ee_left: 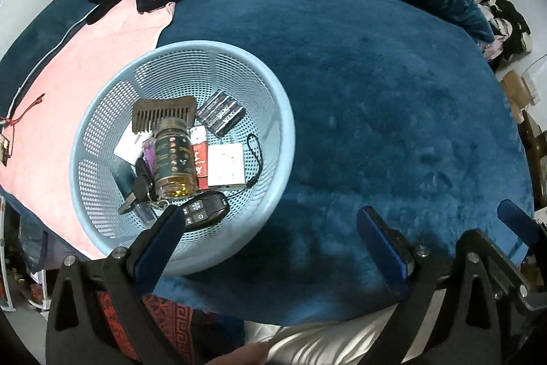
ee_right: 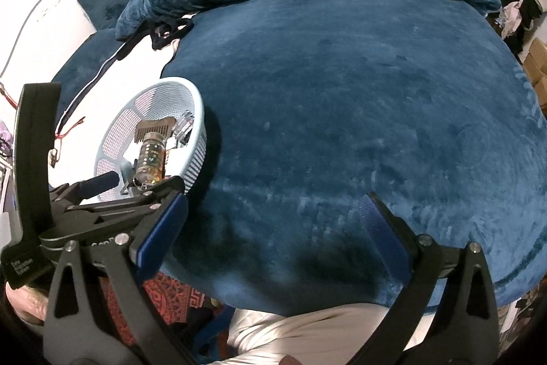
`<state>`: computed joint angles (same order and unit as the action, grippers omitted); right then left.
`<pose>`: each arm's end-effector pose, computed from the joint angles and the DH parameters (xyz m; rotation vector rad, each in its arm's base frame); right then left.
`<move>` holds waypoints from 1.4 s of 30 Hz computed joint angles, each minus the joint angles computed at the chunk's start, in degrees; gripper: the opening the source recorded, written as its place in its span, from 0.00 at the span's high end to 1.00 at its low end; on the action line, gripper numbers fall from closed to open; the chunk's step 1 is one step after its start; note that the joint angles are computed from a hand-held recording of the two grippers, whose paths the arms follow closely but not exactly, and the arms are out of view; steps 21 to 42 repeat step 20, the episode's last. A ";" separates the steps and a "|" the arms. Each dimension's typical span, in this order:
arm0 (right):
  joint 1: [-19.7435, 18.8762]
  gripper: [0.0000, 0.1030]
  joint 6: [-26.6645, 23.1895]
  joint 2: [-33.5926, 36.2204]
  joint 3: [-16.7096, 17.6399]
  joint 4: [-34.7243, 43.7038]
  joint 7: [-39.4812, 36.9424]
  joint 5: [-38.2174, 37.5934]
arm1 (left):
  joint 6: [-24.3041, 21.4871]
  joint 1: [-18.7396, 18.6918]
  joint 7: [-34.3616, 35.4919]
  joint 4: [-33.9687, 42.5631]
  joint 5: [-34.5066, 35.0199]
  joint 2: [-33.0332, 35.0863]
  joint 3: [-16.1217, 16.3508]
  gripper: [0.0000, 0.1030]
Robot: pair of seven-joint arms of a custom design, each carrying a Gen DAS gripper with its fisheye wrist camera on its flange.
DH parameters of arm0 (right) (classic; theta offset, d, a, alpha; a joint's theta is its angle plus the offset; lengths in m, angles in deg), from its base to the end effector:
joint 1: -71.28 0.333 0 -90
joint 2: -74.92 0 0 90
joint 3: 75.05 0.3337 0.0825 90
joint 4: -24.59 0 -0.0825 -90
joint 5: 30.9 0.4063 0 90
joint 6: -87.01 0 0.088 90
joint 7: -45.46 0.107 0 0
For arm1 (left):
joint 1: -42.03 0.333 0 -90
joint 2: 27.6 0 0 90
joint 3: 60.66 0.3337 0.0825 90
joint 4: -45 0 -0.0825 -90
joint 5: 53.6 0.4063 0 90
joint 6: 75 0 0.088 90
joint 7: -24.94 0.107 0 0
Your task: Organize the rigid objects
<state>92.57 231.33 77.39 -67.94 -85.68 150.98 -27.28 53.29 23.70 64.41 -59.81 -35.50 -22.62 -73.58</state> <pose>0.5588 0.3002 0.5370 -2.0013 1.6661 -0.2204 0.5531 -0.3199 0.5274 -2.1759 1.8072 -0.4361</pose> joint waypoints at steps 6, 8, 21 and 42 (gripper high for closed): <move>-0.35 0.02 0.47 -1.03 -0.36 -1.45 1.09 -0.27 | 1.26 -0.17 -0.34 -0.14 -0.36 0.52 -0.05 0.03; -0.41 0.02 0.60 -1.18 -0.40 -1.77 0.98 -0.14 | 0.96 -0.34 -0.41 0.06 -0.49 0.84 -0.05 0.03; -1.36 0.02 0.90 -2.08 -1.23 -4.27 3.44 -1.88 | 0.00 -3.32 3.34 3.50 -0.31 5.30 -0.60 0.02; -1.36 0.02 0.90 -2.08 -1.23 -4.27 3.44 -1.88 | 0.00 -3.32 3.34 3.50 -0.31 5.30 -0.60 0.02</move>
